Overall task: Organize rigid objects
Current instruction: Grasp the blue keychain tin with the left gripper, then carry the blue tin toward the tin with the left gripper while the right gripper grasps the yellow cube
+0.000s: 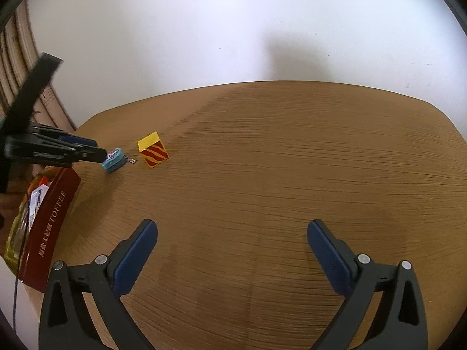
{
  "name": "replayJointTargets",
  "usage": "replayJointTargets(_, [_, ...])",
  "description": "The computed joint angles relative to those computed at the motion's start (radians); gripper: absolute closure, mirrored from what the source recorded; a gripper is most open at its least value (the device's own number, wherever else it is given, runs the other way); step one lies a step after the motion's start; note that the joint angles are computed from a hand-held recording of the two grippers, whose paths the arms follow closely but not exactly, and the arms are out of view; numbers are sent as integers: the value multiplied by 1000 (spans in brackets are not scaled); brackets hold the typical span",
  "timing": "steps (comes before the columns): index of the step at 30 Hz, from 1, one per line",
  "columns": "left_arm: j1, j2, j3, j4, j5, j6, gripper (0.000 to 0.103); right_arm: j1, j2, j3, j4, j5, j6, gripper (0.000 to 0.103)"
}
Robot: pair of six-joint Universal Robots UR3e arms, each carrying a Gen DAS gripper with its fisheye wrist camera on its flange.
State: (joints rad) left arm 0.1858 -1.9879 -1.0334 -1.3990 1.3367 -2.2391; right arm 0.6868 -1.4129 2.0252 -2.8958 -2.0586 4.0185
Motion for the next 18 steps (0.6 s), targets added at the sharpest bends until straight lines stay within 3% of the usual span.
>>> replayJointTargets(10, [-23,-113,75,28,19,-25,65,11,-48,39,9,-8,5,1])
replayJointTargets(11, [-20,-137,114,-25,22,-36,79,14,-47,34,14,-10,9,1])
replayJointTargets(12, [-9,-137,113,-53,0,-40,81,15,-50,36,17,-11,11,1])
replayJointTargets(18, [54,50,-146,46,-76,-69,82,-3,-12,-4,18,5,0,1])
